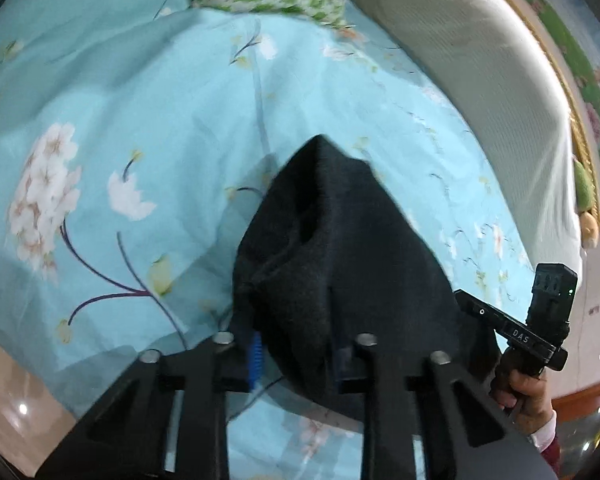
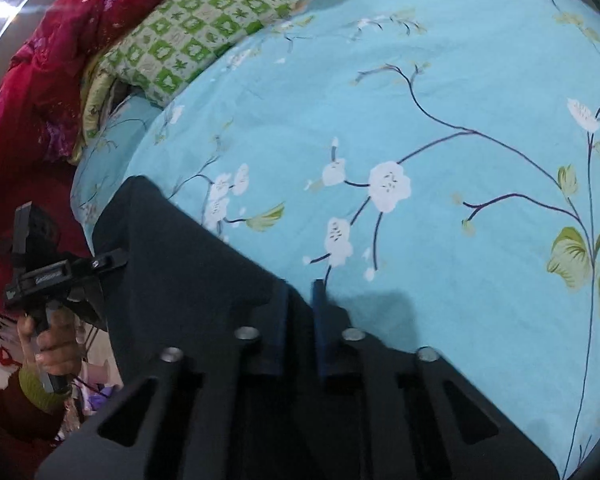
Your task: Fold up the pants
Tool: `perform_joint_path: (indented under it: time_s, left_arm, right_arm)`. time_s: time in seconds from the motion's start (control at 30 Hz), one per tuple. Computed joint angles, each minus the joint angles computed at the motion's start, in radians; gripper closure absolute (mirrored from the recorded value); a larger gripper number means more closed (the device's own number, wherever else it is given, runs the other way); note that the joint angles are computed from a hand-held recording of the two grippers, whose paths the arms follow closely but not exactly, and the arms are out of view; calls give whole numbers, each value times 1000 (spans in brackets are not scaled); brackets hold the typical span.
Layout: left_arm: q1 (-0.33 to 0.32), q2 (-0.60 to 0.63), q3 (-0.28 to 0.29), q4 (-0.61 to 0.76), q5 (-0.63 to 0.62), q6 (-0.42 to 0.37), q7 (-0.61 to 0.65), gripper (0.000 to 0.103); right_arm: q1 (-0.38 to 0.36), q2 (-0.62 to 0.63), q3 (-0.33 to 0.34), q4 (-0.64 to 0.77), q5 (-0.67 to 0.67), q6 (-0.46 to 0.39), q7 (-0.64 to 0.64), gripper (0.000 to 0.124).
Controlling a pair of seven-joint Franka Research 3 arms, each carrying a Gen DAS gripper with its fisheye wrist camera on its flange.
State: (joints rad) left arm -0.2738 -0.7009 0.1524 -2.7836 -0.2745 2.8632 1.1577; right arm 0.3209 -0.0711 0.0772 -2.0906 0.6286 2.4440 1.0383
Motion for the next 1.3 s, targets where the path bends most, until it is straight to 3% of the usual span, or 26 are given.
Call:
perform_joint_path:
  time_s: [0.17,0.3,0.43,0.53,0.63,0.77,0.83,0.93,1.03,1.1,1.17,1.3]
  left_arm:
    - [26,-110,-42,-30,63,23,21,85]
    - [48,-133,-57,-47,129,73,29,85]
    - [143,-60,-137,-24,226,74,-7,85]
    - [224,-8,-204,-11,320,72,-37,85]
    - [266,39,-238,-2,382,83,-76,84]
    - [342,49,-321,2,485,59,-153,75]
    - [332,33,-305,9,502,19,-174,65]
    - [325,-36,-289,2,513,-39,-212,54]
    - [310,-115,-277,-11,527,-72,-231,54]
    - [287,-144,-267,-13,529,-83,-231,53]
    - [245,-148,-251,-5,518,-85,-217,52]
    - [144,-91,-229,36,481,-65,-168,49]
  right_arm:
    - [29,-108,0,-70,84,121,-109,118]
    - [50,-127,23,-98,21,279,-112,119]
    - [39,-67,68,-106,-172,432,14,119]
    - [36,-23,73,-109,-276,500,113,119]
    - [12,11,83,-114,-450,553,272,119]
    - [13,47,63,-107,-553,565,377,119]
    - [19,54,50,-93,-532,537,388,118]
    - [25,6,36,-130,-452,565,392,114]
    - [69,-89,-18,-182,-222,539,272,109]
    - [82,-163,-43,-239,-139,548,221,96]
    - [59,-240,-39,-309,-131,560,238,87]
    - [9,-374,-41,-425,-133,539,289,86]
